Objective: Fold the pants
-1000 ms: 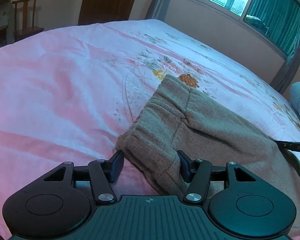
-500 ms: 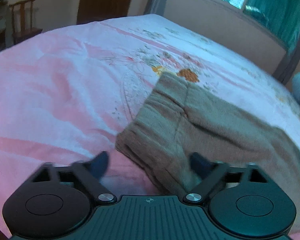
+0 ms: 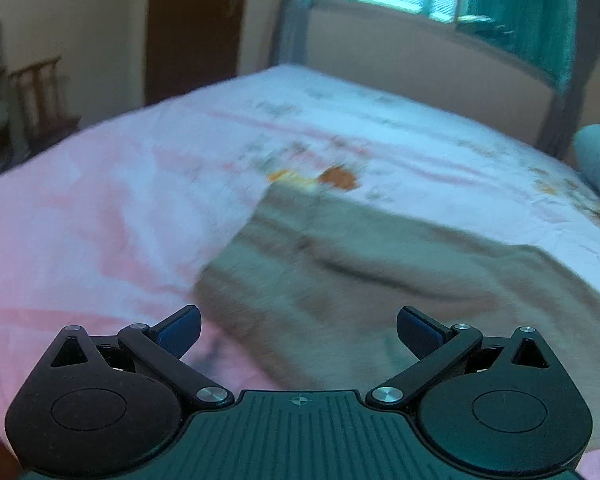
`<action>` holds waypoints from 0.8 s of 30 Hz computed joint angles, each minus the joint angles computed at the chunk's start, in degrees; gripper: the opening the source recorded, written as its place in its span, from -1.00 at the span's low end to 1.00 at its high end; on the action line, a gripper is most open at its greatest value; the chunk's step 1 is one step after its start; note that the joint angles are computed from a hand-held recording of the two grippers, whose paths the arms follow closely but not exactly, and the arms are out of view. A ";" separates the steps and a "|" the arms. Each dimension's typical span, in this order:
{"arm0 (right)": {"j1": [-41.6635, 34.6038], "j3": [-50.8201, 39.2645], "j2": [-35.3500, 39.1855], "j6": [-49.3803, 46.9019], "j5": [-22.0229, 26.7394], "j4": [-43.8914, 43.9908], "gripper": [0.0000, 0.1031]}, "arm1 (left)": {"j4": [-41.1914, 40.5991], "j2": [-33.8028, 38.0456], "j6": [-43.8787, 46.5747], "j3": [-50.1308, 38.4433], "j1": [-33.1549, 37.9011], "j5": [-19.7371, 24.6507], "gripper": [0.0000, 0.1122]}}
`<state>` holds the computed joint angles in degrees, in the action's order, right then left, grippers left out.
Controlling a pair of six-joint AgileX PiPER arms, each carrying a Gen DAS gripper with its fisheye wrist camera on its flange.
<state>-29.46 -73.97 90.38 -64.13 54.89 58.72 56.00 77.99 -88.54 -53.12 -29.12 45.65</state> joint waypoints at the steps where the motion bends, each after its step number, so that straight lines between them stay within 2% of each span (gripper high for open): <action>1: -3.53 -0.68 1.52 1.63 1.25 0.95 -0.24 | 0.86 0.46 0.19 -0.89 -1.13 0.44 0.84; 4: -11.58 -5.73 9.75 8.87 5.65 1.57 -0.27 | -0.11 3.07 4.96 -4.17 -2.02 -1.07 0.84; 5: -12.52 -7.90 12.47 11.77 5.58 -0.81 -0.30 | -1.66 4.49 7.31 -5.34 -1.45 -1.93 0.84; 6: -12.60 -9.04 13.96 15.56 3.56 -4.88 -0.46 | -4.46 6.05 10.47 -6.73 -0.75 -2.03 0.84; 7: -13.57 -9.85 15.70 17.07 2.46 -6.66 -0.77 | -8.74 8.22 15.04 -8.26 0.49 -1.72 0.84; 9: -16.17 -11.07 17.64 16.66 4.57 -4.50 -0.73 | -10.43 10.27 18.92 -8.56 0.45 -1.12 0.84; 10: -17.48 -10.40 16.87 17.31 4.35 -3.61 -0.41 | -9.21 10.48 18.89 -8.97 -0.66 0.38 0.84; 11: -19.36 -7.95 14.93 16.13 3.00 -0.79 -0.28 | -9.28 10.61 19.46 -10.04 -1.56 2.27 0.84; 12: -22.01 -5.51 13.45 13.92 3.03 3.37 -0.25 | -9.18 10.72 19.45 -11.37 -2.89 4.46 0.84; 13: -24.18 -4.30 13.02 13.17 4.26 6.00 -0.25 | -8.08 10.36 18.12 -12.15 -4.66 5.74 0.84; 15: -28.85 -1.78 12.80 13.05 6.67 10.66 -0.25 | -4.57 9.11 14.40 -12.59 -8.42 4.64 0.84; 17: -32.43 0.18 13.43 12.85 7.74 13.10 -0.25 | -1.96 11.35 11.32 -16.10 -12.35 4.84 0.84; 18: -33.68 -0.14 14.55 13.01 8.24 13.54 -0.27 | -1.40 12.80 10.42 -17.90 -13.83 3.57 0.84; 20: -35.34 -0.03 16.25 14.16 8.23 15.01 -0.35 | -0.19 17.95 7.78 -23.62 -17.18 2.22 0.84; 22: -36.10 0.24 17.62 14.64 9.04 16.99 -0.44 | -1.84 23.21 7.64 -29.95 -19.81 1.78 0.84; 24: -35.85 -0.54 18.64 15.90 7.87 16.60 -0.46 | -4.35 29.51 9.32 -37.67 -22.19 2.48 0.84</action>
<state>-65.31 -74.51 109.02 -48.23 62.76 75.31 51.65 107.50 -79.22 -90.79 -51.31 48.14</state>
